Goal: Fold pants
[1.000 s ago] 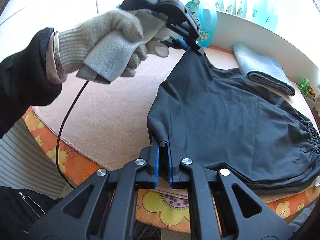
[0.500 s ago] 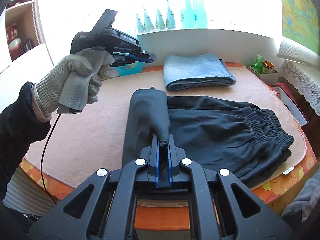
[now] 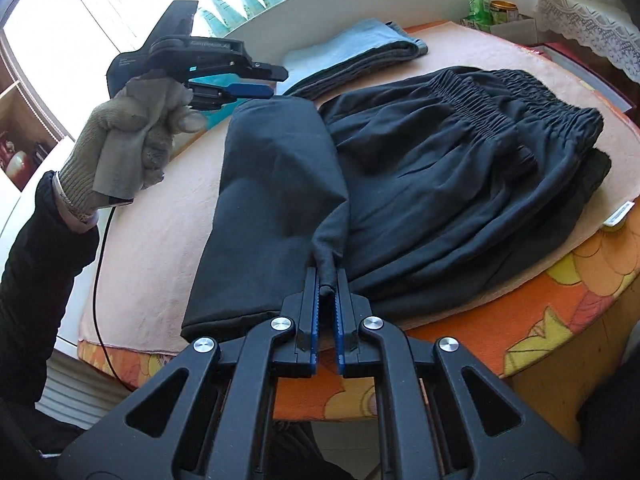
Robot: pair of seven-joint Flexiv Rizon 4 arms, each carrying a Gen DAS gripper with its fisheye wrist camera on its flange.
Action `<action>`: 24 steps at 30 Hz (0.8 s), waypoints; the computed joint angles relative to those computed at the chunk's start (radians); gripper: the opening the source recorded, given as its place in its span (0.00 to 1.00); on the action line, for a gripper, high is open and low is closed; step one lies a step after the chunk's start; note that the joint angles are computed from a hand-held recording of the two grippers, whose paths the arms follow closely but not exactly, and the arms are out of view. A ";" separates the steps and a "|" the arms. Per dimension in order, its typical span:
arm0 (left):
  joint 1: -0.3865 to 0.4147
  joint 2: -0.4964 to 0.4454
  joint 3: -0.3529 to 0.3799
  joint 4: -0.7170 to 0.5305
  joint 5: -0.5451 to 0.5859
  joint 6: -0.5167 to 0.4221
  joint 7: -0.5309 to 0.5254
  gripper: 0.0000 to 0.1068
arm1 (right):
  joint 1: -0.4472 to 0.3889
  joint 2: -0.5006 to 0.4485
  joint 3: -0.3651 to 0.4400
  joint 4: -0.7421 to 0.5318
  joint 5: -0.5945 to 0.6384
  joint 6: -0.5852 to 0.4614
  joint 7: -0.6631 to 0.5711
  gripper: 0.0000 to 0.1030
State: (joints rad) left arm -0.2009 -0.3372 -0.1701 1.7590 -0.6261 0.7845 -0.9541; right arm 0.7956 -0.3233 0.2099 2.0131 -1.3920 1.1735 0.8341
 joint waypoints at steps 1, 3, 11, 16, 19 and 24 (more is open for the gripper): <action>-0.003 -0.004 0.005 -0.009 0.017 -0.007 -0.016 0.40 | 0.004 -0.021 -0.007 -0.023 -0.028 0.019 0.009 0.07; -0.004 -0.015 0.012 -0.031 0.041 -0.031 -0.054 0.40 | 0.019 -0.060 -0.007 -0.068 -0.010 0.018 -0.049 0.07; -0.041 -0.048 0.038 -0.071 0.245 -0.104 -0.108 0.47 | 0.071 -0.096 -0.042 -0.112 0.062 -0.002 -0.140 0.07; -0.049 -0.056 0.029 -0.052 0.289 -0.039 -0.090 0.47 | 0.082 -0.101 -0.043 -0.117 0.098 -0.019 -0.176 0.07; -0.041 -0.053 0.021 -0.010 0.261 0.039 -0.055 0.26 | 0.088 -0.097 -0.049 -0.116 0.099 -0.023 -0.169 0.07; 0.015 -0.024 -0.020 0.061 0.087 0.078 0.049 0.09 | 0.096 -0.085 -0.050 -0.109 0.080 -0.037 -0.134 0.07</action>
